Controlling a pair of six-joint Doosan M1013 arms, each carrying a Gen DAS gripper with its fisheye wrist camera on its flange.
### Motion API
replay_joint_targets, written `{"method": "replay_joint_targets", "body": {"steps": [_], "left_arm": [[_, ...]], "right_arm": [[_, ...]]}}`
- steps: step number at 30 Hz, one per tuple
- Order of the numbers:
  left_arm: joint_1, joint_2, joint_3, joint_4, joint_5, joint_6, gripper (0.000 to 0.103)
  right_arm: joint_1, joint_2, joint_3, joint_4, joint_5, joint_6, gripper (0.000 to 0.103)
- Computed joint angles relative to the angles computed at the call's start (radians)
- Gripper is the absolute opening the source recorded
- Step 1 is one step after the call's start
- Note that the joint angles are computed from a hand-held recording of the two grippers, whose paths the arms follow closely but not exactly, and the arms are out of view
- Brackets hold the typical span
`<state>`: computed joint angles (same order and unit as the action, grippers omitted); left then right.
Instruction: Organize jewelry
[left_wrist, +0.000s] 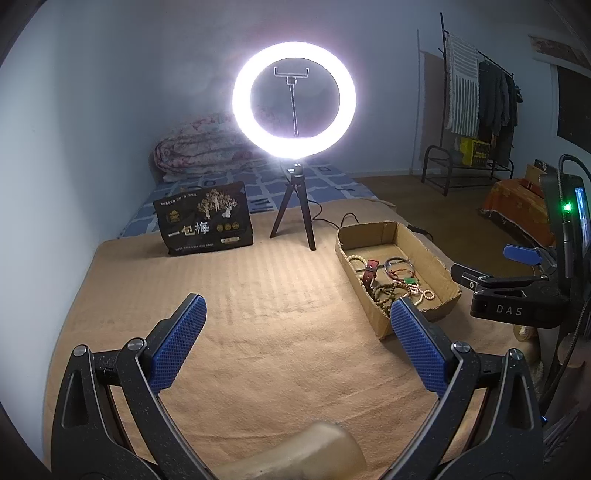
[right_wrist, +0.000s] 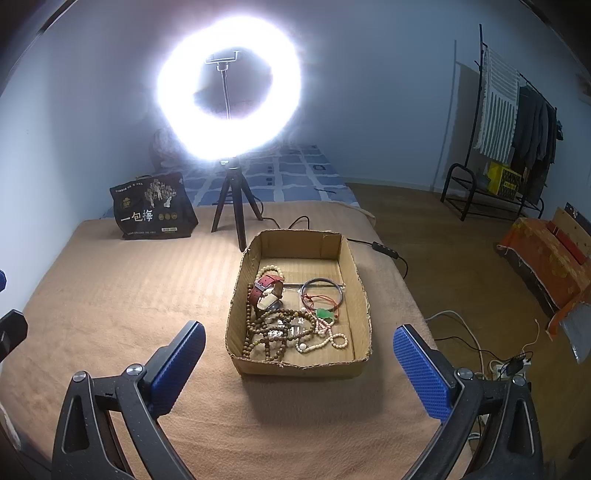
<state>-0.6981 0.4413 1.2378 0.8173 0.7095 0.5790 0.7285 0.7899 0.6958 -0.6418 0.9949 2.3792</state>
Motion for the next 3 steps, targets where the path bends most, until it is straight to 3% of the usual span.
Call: {"method": "replay_joint_targets", "body": {"steps": [3], "left_arm": [[0.001,-0.001,0.001,-0.005,-0.002,0.001,0.102]], "right_arm": [[0.000,0.002,0.000,0.004,0.003,-0.005,0.103]]}}
